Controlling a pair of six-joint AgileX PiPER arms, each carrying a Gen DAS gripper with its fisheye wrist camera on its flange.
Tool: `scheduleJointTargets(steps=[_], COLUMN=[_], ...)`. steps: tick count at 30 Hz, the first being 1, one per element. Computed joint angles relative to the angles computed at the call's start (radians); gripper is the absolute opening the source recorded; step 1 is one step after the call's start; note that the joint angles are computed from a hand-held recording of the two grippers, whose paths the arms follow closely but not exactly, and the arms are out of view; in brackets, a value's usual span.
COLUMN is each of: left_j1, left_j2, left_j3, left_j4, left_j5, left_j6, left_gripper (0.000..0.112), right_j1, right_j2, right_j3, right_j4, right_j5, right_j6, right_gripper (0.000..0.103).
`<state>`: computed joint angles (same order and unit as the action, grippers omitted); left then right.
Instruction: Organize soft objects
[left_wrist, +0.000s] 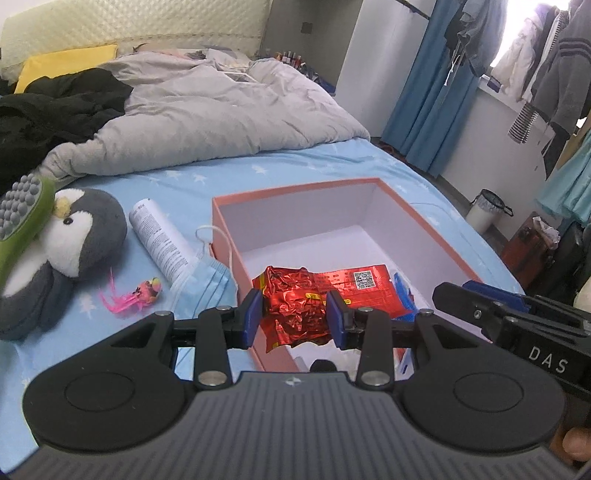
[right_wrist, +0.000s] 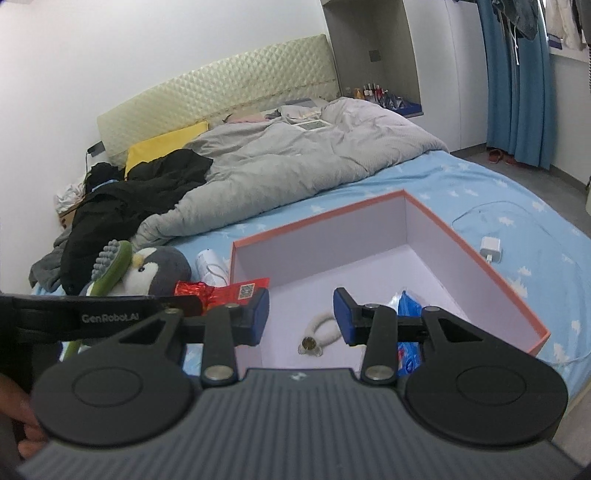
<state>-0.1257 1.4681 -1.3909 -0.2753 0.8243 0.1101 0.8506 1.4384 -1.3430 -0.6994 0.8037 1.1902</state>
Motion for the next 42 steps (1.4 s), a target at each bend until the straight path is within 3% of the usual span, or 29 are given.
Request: scheduleJointTargets(steps=[10,19,24,28,30,33,37,42], left_j1=[0.105,0.264,0.371,0.441,0.474,0.505,0.542,0.574], left_j2=[-0.048,-0.112,-0.13,-0.128,-0.12,-0.117,-0.111,-0.107], left_j3=[0.116,0.282,0.372,0.438,0.461,0.494,0.529,0.548], left_j4=[-0.057,-0.127,-0.192,-0.236,-0.265,-0.278,-0.307,-0.323], left_j5=[-0.05,-0.105,-0.118,-0.135,-0.138,-0.149,-0.151,-0.152], left_j6=[0.07,0.207,0.306,0.378,0.414,0.446,0.497,0.523], left_gripper=[0.043,0.043,0.043,0.043,0.043,0.043,0.043,0.043], right_j1=[0.073,0.222,0.299,0.326,0.323,0.377,0.398,0.425], right_j2=[0.024,0.114,0.175,0.24,0.276,0.348,0.417,0.535], right_j3=[0.052,0.054,0.039,0.022,0.005,-0.038,-0.103,-0.229], right_j4=[-0.066,-0.204,-0.217,-0.215,-0.194,-0.277,-0.259,-0.245], right_j5=[-0.049,-0.042,-0.048,-0.074,-0.077,0.016,0.07,0.227], right_j6=[0.121,0.28,0.307,0.298,0.285,0.301,0.238,0.183], right_gripper=[0.043,0.043,0.045,0.057,0.057,0.064,0.064,0.064])
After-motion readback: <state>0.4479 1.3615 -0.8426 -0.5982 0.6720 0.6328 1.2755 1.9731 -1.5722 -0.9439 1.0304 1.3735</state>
